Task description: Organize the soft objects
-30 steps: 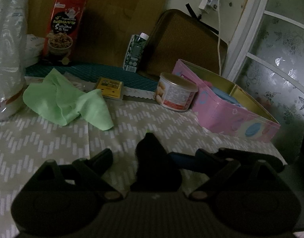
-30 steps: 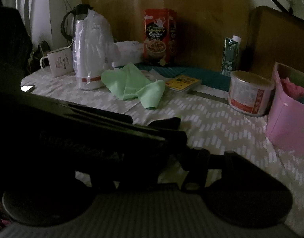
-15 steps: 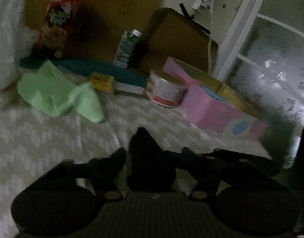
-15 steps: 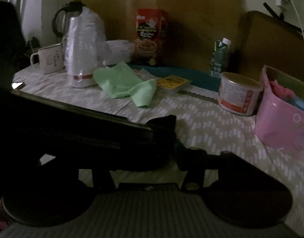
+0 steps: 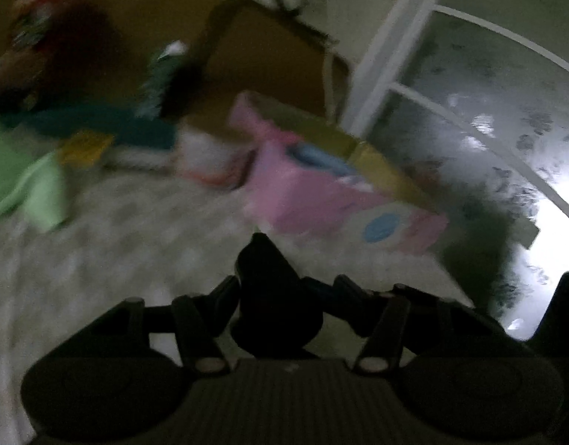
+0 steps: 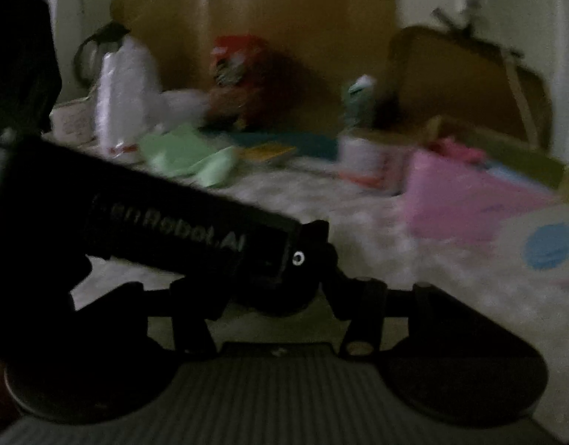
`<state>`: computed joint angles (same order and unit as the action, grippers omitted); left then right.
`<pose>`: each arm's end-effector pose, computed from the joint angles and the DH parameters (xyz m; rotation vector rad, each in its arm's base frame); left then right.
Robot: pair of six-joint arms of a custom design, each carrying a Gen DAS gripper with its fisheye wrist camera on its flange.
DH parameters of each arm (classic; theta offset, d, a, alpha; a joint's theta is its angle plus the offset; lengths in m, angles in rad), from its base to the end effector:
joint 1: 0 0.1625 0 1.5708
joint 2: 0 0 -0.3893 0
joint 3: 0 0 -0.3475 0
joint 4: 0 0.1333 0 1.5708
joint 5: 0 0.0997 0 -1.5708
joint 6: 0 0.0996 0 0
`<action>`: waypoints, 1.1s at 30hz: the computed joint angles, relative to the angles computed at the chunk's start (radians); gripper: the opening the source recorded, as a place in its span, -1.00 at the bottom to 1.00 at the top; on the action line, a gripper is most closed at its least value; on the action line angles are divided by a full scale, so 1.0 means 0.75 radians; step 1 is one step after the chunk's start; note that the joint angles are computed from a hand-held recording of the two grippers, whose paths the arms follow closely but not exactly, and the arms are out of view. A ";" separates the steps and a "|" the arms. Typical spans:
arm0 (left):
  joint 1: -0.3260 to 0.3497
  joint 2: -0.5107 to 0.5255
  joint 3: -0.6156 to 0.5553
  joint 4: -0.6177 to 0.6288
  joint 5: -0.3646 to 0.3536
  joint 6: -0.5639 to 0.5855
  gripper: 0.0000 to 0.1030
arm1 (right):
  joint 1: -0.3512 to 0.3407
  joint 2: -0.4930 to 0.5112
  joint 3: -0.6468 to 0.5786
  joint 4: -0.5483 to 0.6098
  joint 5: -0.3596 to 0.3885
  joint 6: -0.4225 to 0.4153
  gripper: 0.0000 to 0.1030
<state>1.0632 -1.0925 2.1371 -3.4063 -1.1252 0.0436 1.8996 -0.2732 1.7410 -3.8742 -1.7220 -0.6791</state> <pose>-0.0831 -0.5119 0.2153 0.4785 2.6103 -1.2109 0.2897 -0.4828 -0.0702 1.1950 -2.3505 1.1172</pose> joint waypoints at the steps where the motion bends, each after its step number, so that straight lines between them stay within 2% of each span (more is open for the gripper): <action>1: -0.012 0.021 -0.037 0.005 -0.014 0.028 0.10 | -0.011 0.000 0.006 -0.056 0.009 -0.005 0.06; 5: -0.054 0.117 -0.228 0.073 -0.049 0.140 0.11 | -0.055 -0.005 -0.018 -0.249 0.062 -0.022 0.05; 8: -0.065 0.217 -0.403 0.143 -0.059 0.225 0.10 | -0.092 -0.013 -0.077 -0.315 0.095 -0.040 0.05; 12: -0.048 0.369 -0.646 0.257 -0.045 0.262 0.13 | -0.138 -0.015 -0.192 -0.287 0.102 -0.020 0.06; 14: -0.033 0.442 -0.763 0.330 -0.028 0.262 0.23 | -0.163 -0.008 -0.259 -0.230 0.099 0.001 0.06; 15: -0.027 0.471 -0.809 0.362 -0.017 0.260 0.29 | -0.171 0.004 -0.301 -0.203 0.087 0.006 0.06; 18: -0.023 0.554 -0.909 0.406 0.077 0.265 0.30 | -0.175 0.065 -0.439 -0.172 -0.018 0.001 0.07; 20: -0.017 0.555 -0.907 0.401 0.087 0.255 0.35 | -0.185 0.076 -0.472 -0.154 -0.051 0.047 0.09; 23: -0.018 0.521 -0.844 0.304 0.080 0.267 0.51 | -0.217 0.047 -0.413 -0.191 -0.005 0.138 0.19; 28: -0.048 0.396 -0.640 0.143 0.111 0.258 0.53 | -0.234 0.040 -0.313 -0.364 0.007 0.173 0.19; 32: -0.082 0.300 -0.452 0.036 0.178 0.271 0.69 | -0.235 0.027 -0.208 -0.511 -0.007 0.272 0.20; 33: -0.090 0.282 -0.413 0.021 0.196 0.280 0.69 | -0.228 0.031 -0.181 -0.565 -0.031 0.308 0.27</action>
